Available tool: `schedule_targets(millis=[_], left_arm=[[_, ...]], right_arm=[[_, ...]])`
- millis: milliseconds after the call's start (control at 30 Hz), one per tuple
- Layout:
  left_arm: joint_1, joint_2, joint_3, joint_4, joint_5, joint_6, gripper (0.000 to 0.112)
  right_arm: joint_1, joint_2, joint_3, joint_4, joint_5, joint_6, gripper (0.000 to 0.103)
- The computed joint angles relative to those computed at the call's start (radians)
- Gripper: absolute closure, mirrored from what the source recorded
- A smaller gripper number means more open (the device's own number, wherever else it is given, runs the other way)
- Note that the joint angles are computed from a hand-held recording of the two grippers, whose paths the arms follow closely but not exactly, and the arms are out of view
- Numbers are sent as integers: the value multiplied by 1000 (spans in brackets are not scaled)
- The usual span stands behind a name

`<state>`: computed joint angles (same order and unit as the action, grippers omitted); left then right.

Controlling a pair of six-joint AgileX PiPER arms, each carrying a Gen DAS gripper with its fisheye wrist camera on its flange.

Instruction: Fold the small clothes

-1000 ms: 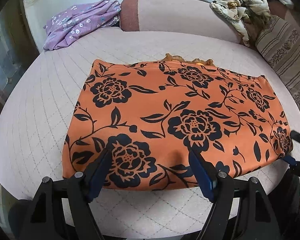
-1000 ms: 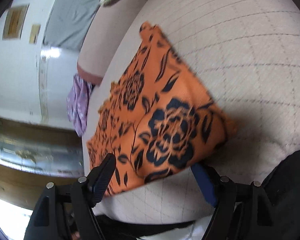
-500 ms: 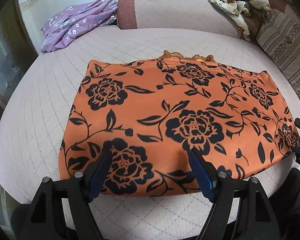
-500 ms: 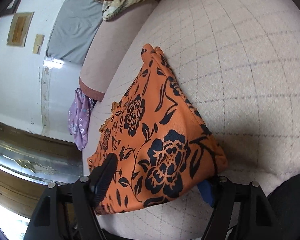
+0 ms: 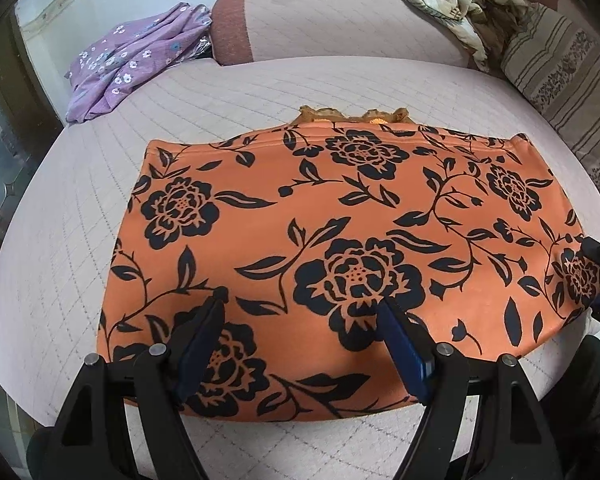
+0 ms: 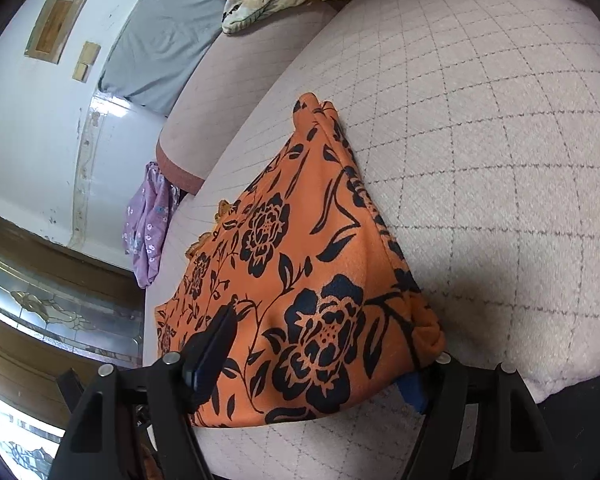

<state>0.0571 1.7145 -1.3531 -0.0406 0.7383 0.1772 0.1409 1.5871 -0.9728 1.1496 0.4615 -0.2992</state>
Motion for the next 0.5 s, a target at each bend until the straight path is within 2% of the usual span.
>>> schedule_targets(millis=[67, 167, 300, 433, 500], left_arm=[[-4, 5, -3, 4, 1, -5, 33], [-5, 11, -10, -1, 3, -3, 33], [-8, 21, -22, -8, 4, -4, 33], [-24, 34, -23, -4, -11, -11, 33], [-46, 57, -4, 48, -41, -39, 30]], right_arm=[[1, 0, 6, 7, -8, -2, 32], [13, -11, -4, -67, -23, 55, 38], [14, 0, -18, -118, -14, 90, 37], [6, 5, -15, -87, -13, 76, 36], [10, 6, -24, -117, -14, 106, 36]])
